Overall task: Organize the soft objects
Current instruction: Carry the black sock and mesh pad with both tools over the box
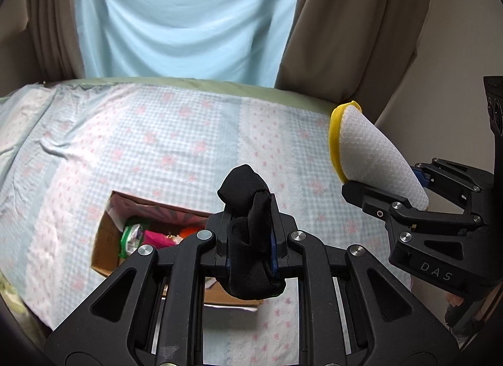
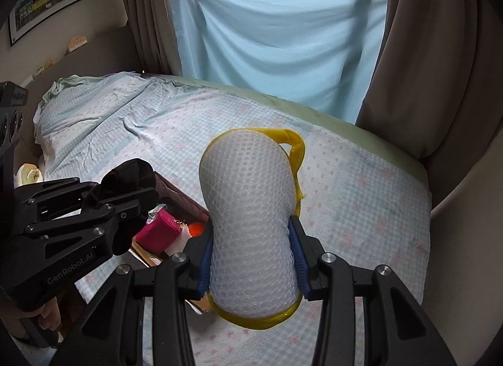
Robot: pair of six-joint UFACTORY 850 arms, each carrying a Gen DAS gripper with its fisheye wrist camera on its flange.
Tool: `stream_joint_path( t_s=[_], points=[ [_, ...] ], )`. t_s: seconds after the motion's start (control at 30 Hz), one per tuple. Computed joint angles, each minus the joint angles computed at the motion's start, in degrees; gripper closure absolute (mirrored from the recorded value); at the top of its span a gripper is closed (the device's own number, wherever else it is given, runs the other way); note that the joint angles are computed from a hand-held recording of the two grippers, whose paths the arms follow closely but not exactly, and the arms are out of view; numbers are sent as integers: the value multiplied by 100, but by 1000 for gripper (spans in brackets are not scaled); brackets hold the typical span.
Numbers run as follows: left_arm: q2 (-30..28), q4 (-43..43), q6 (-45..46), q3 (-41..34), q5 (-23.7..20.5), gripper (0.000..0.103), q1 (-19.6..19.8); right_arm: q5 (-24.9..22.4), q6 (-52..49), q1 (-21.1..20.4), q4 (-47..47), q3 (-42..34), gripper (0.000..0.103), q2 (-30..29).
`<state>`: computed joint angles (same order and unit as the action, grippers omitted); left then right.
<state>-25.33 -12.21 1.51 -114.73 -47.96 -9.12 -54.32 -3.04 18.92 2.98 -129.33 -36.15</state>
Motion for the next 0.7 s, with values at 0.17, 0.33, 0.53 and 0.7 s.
stream_joint_path(
  t_s=[0.17,0.33,0.53,0.7],
  points=[
    [-189,-442,950,-146,-453,89,566,-381,1280,411,-402,-432,64,-392],
    [-618,-690,1690,-490,-960,89,1003,-639,2411,682,-591,-663,64,-732],
    [-1148,-706,2218,-697,-1413,89,1178,-746,3264,799,-389,-544,64,-975],
    [-1460,-589,2574,-696,-1629,89,1171,-799,3651,769,-98,-512,64,-1214]
  ],
)
